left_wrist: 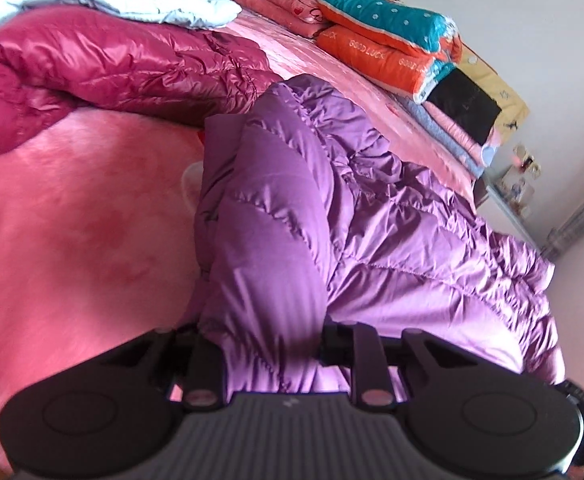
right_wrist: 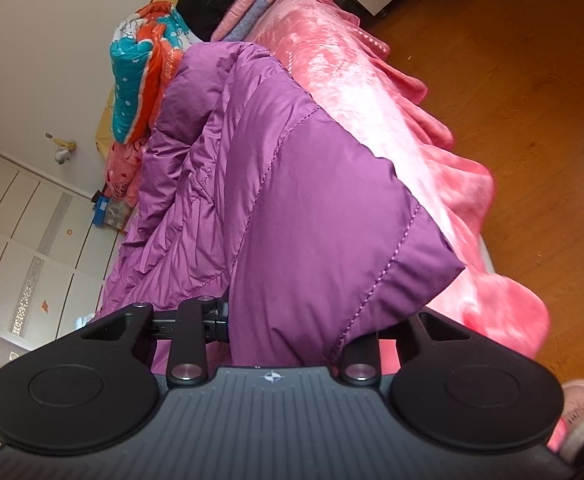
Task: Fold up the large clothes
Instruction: 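Grasp the jacket end with both grippers and fold it over, then open both grippers and release the folded jacket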
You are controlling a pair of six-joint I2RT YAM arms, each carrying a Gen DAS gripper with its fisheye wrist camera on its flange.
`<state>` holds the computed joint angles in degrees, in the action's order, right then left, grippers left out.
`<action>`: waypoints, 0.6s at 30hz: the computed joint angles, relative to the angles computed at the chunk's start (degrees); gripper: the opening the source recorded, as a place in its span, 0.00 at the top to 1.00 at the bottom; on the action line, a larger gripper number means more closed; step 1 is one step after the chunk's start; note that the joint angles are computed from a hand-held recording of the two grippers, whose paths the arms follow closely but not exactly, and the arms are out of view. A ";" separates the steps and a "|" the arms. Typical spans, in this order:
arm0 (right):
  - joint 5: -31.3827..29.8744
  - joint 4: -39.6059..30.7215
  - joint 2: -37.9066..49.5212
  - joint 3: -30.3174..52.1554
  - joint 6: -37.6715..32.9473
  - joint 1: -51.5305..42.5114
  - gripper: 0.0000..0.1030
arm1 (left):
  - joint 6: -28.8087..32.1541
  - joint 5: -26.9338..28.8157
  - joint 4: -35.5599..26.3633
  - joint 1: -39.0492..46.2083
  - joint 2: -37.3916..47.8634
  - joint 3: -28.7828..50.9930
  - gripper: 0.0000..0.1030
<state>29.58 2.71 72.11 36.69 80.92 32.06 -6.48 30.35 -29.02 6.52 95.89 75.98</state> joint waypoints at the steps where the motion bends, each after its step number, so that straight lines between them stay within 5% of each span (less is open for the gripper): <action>1: 1.37 -1.14 -1.42 -0.93 1.15 1.73 0.58 | 0.62 -0.16 -0.09 0.31 -1.24 -1.31 0.78; 8: 4.27 -5.19 -2.54 -1.03 2.00 5.29 0.52 | 4.31 -3.15 2.65 0.20 -5.60 -6.84 0.71; 10: 4.13 -7.52 -1.87 0.02 1.78 5.03 0.34 | 4.54 -4.15 2.49 0.02 -6.41 -7.29 0.66; 15: 6.14 -14.53 -3.32 1.46 6.49 6.48 0.06 | 8.25 -7.28 0.00 -0.32 -10.03 -7.93 0.48; 18: 8.79 -19.72 -4.49 2.67 8.38 9.02 0.03 | 11.18 -8.75 -2.78 -0.69 -11.69 -7.25 0.45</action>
<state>38.37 -17.01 67.62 39.36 89.31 41.08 4.70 21.60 -31.80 5.83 84.20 68.73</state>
